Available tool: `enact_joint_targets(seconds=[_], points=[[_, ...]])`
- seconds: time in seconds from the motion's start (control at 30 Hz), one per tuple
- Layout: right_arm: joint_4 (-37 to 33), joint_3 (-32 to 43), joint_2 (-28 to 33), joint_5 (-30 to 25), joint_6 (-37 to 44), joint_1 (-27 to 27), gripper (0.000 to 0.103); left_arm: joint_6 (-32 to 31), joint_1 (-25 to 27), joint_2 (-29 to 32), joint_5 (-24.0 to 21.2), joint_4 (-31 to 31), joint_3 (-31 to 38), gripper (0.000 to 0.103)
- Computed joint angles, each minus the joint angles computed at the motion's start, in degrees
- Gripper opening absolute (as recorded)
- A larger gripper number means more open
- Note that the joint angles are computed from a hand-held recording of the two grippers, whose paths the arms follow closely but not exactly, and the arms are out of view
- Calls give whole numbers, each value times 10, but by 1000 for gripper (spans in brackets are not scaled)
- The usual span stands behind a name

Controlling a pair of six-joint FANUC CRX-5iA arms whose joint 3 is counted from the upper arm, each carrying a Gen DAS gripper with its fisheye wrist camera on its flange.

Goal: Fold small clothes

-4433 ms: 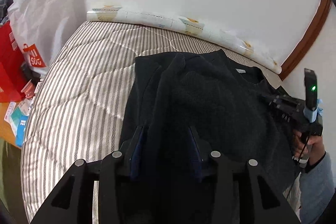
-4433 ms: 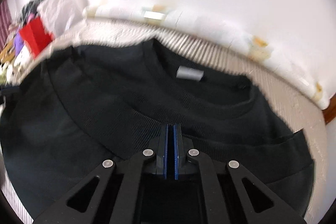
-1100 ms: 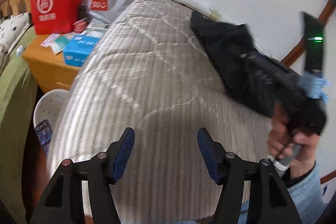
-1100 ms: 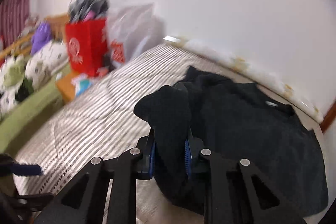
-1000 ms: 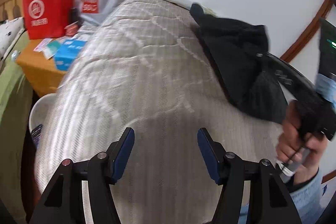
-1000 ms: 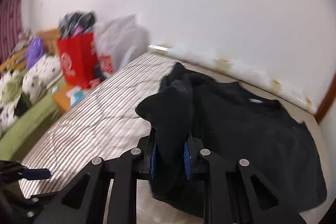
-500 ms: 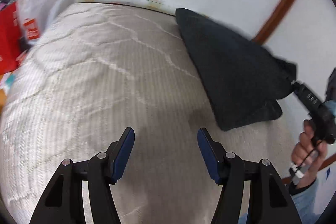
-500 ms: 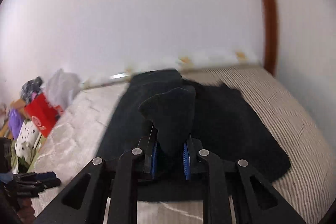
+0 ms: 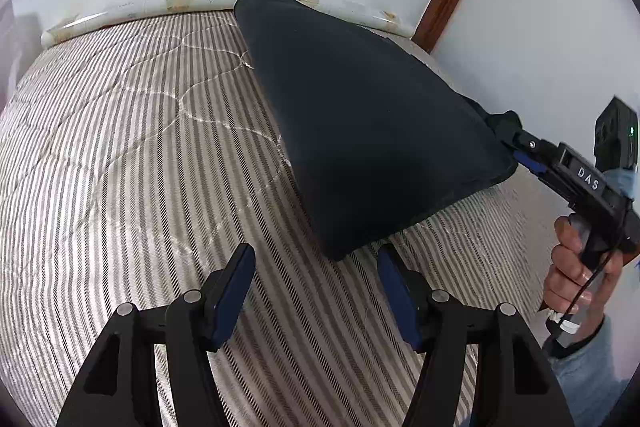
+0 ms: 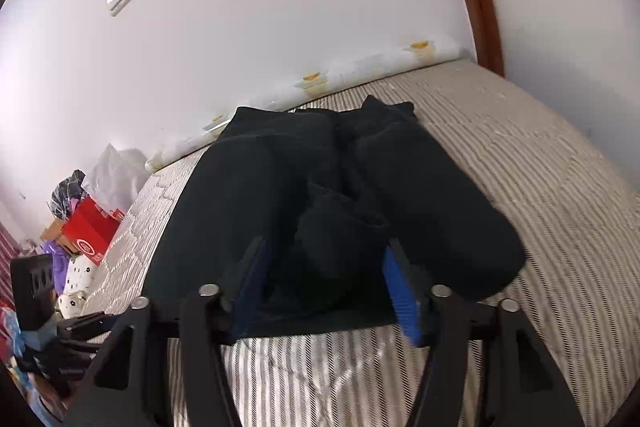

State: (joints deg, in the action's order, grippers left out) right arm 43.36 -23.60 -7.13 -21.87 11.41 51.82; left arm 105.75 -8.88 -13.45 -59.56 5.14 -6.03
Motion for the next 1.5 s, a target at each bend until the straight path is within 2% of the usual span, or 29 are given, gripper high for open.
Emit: enact_joint_targets(seconds=[0.07, 0.17, 0.27, 0.3, 0.33, 0.37, 0.43, 0.5, 0.53, 0.67, 0.7, 0.77, 0.8, 0.83, 0.93, 0.97, 1.0, 1.03, 1.07, 1.1, 1.13, 1.23, 1.37, 1.5], points=[[-11, 23, 25, -8, 8, -1, 61, 5, -10, 7, 14, -10, 4, 61], [-24, 53, 60, -15, 2, -5, 59, 47, -40, 39, -6, -71, 44, 60], [-20, 91, 91, -52, 36, 1, 35, 52, -42, 52, -4, -72, 51, 59], [-3, 100, 97, -75, 45, 5, 20, 52, -43, 56, -2, -72, 53, 59], [28, 92, 94, -71, 35, 3, 17, 56, -49, 62, -3, -82, 61, 59], [88, 64, 78, -48, -6, -8, 17, 64, -57, 67, -9, -99, 71, 59], [231, 7, 43, -19, -136, -38, 16, 75, -67, 73, -15, -119, 84, 57], [292, -21, 20, -46, -203, -53, 16, 69, -69, 76, -10, -117, 88, 56], [289, -27, 14, -59, -204, -56, 16, 63, -70, 77, -3, -113, 87, 57], [136, -18, 16, -59, -85, -54, 18, 86, -93, 88, -10, -142, 109, 56], [140, -23, 16, -68, -86, -51, 21, 91, -96, 91, -9, -145, 113, 55], [183, -37, 12, -88, -118, -47, 32, 104, -102, 103, -15, -158, 127, 55], [194, -42, 9, -102, -130, -43, 45, 110, -102, 107, -16, -161, 132, 53], [200, -44, 7, -119, -139, -39, 53, 113, -101, 113, -15, -158, 136, 51], [154, -34, 9, -141, -114, -32, 68, 109, -90, 125, -6, -136, 140, 39], [132, -28, 13, -139, -105, -34, 68, 103, -88, 124, -1, -127, 137, 35], [108, -20, 16, -133, -95, -38, 68, 110, -92, 126, -7, -138, 142, 33], [94, -17, 19, -125, -93, -40, 63, 121, -98, 130, -15, -154, 152, 31], [91, -19, 18, -102, -93, -45, 54, 126, -99, 132, -14, -156, 153, 28], [74, -16, 20, -75, -73, -50, 30, 129, -99, 130, -12, -157, 153, 25], [68, -11, 24, -67, -64, -50, 27, 131, -99, 129, -12, -160, 153, 24], [113, 6, 47, -97, -94, -40, 20, 109, -87, 114, 3, -148, 139, 20], [82, 28, 56, -92, -80, -28, 18, 114, -60, 86, 16, -130, 112, 18], [81, 60, 82, -103, -65, -4, 17, 111, -29, 54, 23, -123, 81, 18]])
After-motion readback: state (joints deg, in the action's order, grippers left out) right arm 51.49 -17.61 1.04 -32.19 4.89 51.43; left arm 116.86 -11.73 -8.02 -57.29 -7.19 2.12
